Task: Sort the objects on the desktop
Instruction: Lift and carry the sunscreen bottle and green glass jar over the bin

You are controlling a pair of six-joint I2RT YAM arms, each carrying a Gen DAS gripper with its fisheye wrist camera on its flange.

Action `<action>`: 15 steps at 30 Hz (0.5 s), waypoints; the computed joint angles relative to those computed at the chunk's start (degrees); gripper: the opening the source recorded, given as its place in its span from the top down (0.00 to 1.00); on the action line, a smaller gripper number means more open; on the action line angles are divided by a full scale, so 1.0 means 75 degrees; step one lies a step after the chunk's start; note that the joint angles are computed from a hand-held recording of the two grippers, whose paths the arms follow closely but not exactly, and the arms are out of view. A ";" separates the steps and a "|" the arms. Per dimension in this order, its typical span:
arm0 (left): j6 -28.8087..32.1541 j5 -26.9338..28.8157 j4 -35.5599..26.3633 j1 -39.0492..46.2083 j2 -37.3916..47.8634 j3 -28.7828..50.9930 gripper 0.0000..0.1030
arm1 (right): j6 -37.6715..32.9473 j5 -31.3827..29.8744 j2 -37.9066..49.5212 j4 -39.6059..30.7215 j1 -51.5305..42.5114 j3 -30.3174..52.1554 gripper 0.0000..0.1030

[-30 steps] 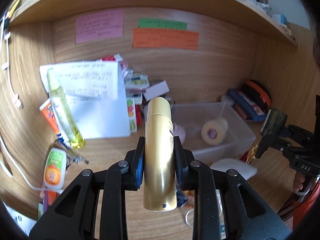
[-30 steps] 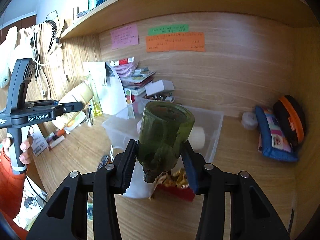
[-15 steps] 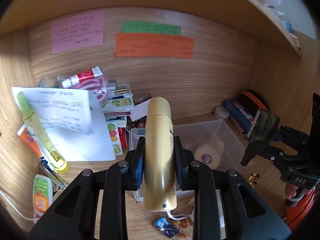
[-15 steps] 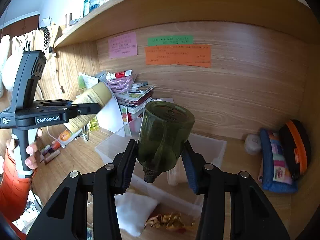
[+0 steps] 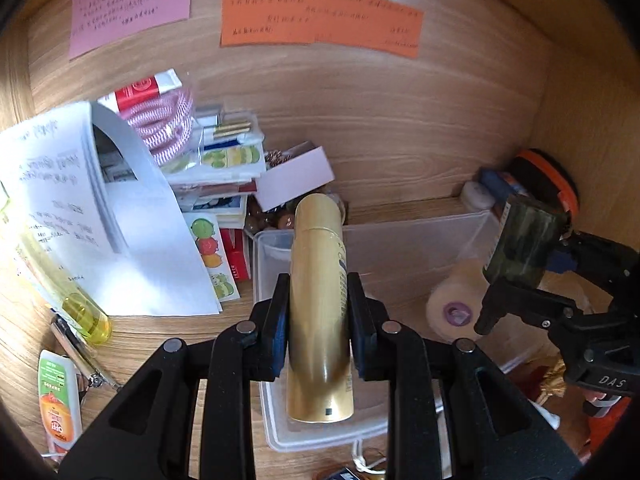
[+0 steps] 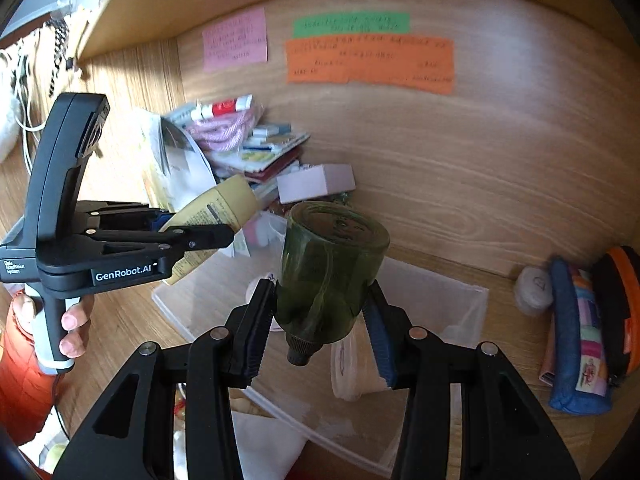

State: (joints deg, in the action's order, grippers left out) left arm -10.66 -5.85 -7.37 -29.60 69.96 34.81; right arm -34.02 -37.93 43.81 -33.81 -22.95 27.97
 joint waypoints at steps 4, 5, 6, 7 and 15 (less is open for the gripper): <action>0.0053 0.0082 0.0209 0.0049 0.0370 -0.0034 0.76 | 0.0210 0.0521 0.0359 0.0440 0.0555 -0.0114 0.60; 0.0056 0.0061 0.0216 0.0041 0.0438 -0.0011 0.76 | 0.0257 0.0635 0.0409 0.0547 0.0661 -0.0146 0.60; 0.0055 0.0019 0.0242 0.0025 0.0539 0.0005 0.76 | 0.0291 0.0783 0.0485 0.0609 0.0799 -0.0145 0.60; 0.0072 0.0003 0.0276 0.0009 0.0631 0.0007 0.76 | 0.0354 0.0978 0.0591 0.0690 0.1003 -0.0136 0.60; 0.0130 -0.0186 0.0406 -0.0098 0.1043 0.0028 0.76 | 0.0475 0.2148 0.1005 0.0810 0.2130 0.0096 0.60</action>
